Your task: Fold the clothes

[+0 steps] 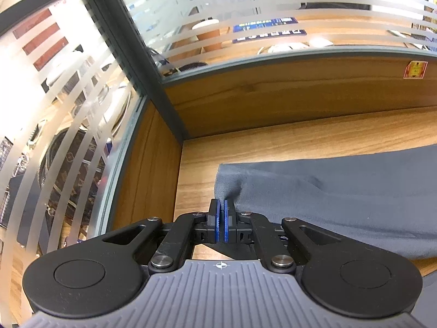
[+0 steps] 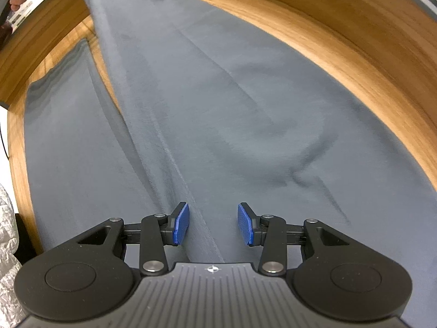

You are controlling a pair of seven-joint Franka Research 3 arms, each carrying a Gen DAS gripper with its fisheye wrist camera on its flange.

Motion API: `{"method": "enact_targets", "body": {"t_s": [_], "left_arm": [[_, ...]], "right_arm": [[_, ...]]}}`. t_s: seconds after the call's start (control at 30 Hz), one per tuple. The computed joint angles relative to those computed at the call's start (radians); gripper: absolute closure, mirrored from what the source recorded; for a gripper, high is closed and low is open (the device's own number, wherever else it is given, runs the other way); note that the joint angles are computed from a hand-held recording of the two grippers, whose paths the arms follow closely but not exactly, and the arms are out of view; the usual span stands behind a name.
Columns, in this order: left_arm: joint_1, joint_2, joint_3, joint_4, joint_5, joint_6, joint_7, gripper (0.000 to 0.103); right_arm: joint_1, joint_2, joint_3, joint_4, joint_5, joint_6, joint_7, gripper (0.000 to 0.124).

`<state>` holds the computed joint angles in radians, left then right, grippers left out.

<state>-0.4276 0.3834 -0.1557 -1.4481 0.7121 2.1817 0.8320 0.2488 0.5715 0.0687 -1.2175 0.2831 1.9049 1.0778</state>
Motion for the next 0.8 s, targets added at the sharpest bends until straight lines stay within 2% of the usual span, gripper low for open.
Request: {"method": "enact_targets", "body": {"t_s": [0.23,0.47,0.6,0.8], "left_arm": [[-0.011,-0.001,0.004,0.013,0.024,0.001,-0.02,0.099],[-0.014,-0.002,0.002,0.012,0.026,-0.013,-0.008,0.099],[-0.01,-0.006,0.0,-0.001,0.021,-0.017,-0.007,0.099],[0.002,-0.018,-0.004,-0.029,0.006,-0.014,-0.008,0.099]], "right_arm": [[0.013,-0.005,0.008,-0.027,0.002,0.024,-0.017,0.079],[0.058,-0.069,0.002,-0.15,-0.071,0.143,-0.08,0.08],[0.07,-0.099,0.002,-0.209,-0.086,0.207,-0.084,0.088],[0.068,-0.09,0.005,-0.197,-0.078,0.206,-0.075,0.094]]}}
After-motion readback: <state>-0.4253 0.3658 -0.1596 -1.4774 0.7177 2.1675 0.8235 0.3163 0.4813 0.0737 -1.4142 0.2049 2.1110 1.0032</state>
